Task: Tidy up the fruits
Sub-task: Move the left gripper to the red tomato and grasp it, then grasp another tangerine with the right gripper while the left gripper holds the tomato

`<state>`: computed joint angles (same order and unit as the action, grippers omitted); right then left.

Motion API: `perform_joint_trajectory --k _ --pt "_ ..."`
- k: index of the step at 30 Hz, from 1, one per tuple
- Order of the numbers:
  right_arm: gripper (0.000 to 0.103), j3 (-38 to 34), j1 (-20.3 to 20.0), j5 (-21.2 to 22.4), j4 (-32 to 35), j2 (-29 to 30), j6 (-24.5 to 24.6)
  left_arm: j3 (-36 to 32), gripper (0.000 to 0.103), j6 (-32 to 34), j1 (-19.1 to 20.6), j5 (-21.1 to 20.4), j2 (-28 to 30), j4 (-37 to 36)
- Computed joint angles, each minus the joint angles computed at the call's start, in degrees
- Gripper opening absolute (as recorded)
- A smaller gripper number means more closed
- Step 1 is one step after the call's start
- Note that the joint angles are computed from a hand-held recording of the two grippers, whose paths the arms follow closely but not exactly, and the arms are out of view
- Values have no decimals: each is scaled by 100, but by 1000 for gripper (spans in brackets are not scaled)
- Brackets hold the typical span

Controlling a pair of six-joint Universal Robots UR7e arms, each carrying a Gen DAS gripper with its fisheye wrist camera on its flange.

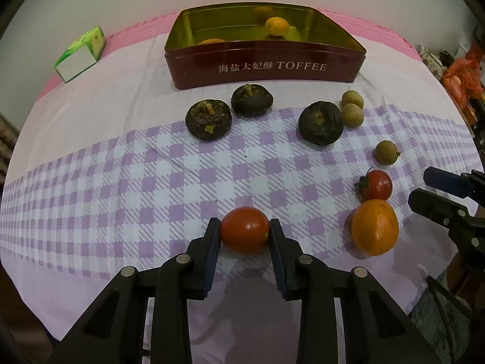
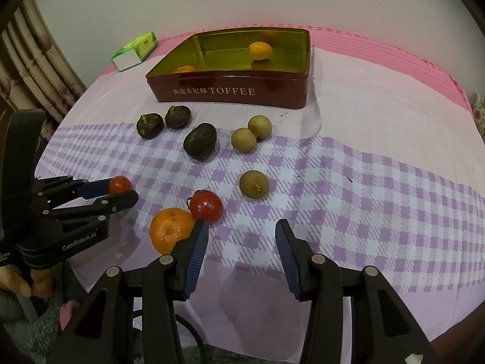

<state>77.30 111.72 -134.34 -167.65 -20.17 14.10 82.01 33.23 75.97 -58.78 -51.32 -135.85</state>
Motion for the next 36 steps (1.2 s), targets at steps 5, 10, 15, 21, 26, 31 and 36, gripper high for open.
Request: perform_joint_trajectory --k 5,10,15,21,26,31,36 --pt "44 -8 43 -27 5 4 4 96 33 -14 74 -71 -127 -10" --pt "44 -72 105 -60 62 54 -7 67 33 -144 68 -15 -136 22" --pt "44 -140 193 -48 107 104 -11 48 33 -171 116 56 -196 44" --pt "44 -284 280 -19 250 178 -16 29 33 -237 129 146 -203 44" --pt "44 -505 287 39 670 282 138 118 33 -314 125 207 -295 46" --pt "44 -759 289 23 1008 406 193 68 33 -366 157 230 -322 108" --pt "44 -960 253 38 1330 498 320 66 33 -401 140 257 -338 139"
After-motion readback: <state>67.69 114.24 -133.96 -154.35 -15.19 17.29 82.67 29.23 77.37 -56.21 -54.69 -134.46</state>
